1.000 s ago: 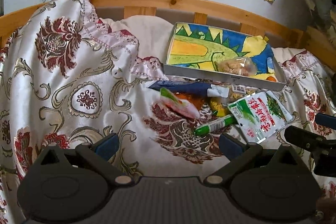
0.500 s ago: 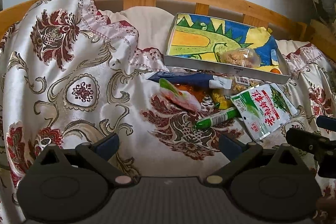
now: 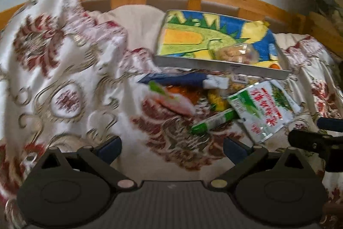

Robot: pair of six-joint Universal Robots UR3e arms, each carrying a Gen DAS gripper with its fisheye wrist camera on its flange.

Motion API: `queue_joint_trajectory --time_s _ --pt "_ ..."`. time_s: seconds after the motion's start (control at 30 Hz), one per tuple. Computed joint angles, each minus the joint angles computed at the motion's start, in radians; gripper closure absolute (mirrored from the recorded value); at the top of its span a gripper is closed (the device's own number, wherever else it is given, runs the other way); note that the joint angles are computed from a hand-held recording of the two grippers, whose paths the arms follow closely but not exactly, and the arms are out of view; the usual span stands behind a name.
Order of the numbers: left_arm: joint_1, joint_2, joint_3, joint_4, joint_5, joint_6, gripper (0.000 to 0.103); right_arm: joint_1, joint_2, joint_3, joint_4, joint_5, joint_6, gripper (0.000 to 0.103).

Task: Organize snacks
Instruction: 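Grasp the green seaweed snack bag with the right tool and lift it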

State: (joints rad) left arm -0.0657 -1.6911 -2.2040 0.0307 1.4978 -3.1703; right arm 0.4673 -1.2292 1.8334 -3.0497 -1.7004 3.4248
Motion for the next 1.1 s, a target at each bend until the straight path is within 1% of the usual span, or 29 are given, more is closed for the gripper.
queue_joint_trajectory --time_s 0.07,0.13,0.2,0.27,0.33,0.4,0.5,0.57,0.67,0.8,0.97,1.1 --pt "0.008 -0.026 0.017 0.010 -0.043 0.036 0.000 -0.035 -0.006 0.009 0.000 0.054 -0.006 0.001" --pt "0.016 -0.054 0.050 -0.009 -0.080 0.065 0.000 -0.068 -0.005 0.009 -0.002 0.105 -0.018 0.001" --pt "0.023 -0.078 0.075 -0.016 -0.118 0.101 0.000 -0.111 0.000 0.008 -0.007 0.176 -0.035 0.001" --pt "0.019 -0.097 0.095 -0.014 -0.137 0.153 0.000 -0.157 0.013 0.003 -0.017 0.251 -0.035 0.001" --pt "0.006 -0.112 0.113 -0.014 -0.146 0.228 0.000 -0.201 0.028 -0.005 -0.013 0.327 -0.020 0.001" --pt "-0.004 -0.125 0.133 -0.028 -0.166 0.320 0.000 -0.248 0.045 -0.004 -0.016 0.418 0.019 0.001" --pt "-0.027 -0.159 0.187 -0.077 -0.180 0.441 0.000 -0.294 0.063 -0.001 -0.015 0.506 0.061 0.001" --pt "-0.037 -0.193 0.225 -0.099 -0.190 0.486 0.000 -0.303 0.073 -0.011 -0.004 0.525 0.053 0.001" --pt "-0.035 -0.250 0.288 -0.132 -0.232 0.503 0.000 -0.302 0.079 -0.034 0.040 0.513 0.025 0.001" --pt "-0.039 -0.313 0.392 -0.238 -0.270 0.542 0.000 -0.302 0.080 -0.042 0.084 0.503 -0.012 0.001" --pt "-0.051 -0.370 0.510 -0.375 -0.282 0.654 0.001 -0.319 0.136 -0.079 0.083 0.523 -0.043 0.001" --pt "-0.039 -0.374 0.554 -0.456 -0.298 0.681 0.002 -0.348 0.192 -0.109 0.034 0.568 -0.023 0.001"
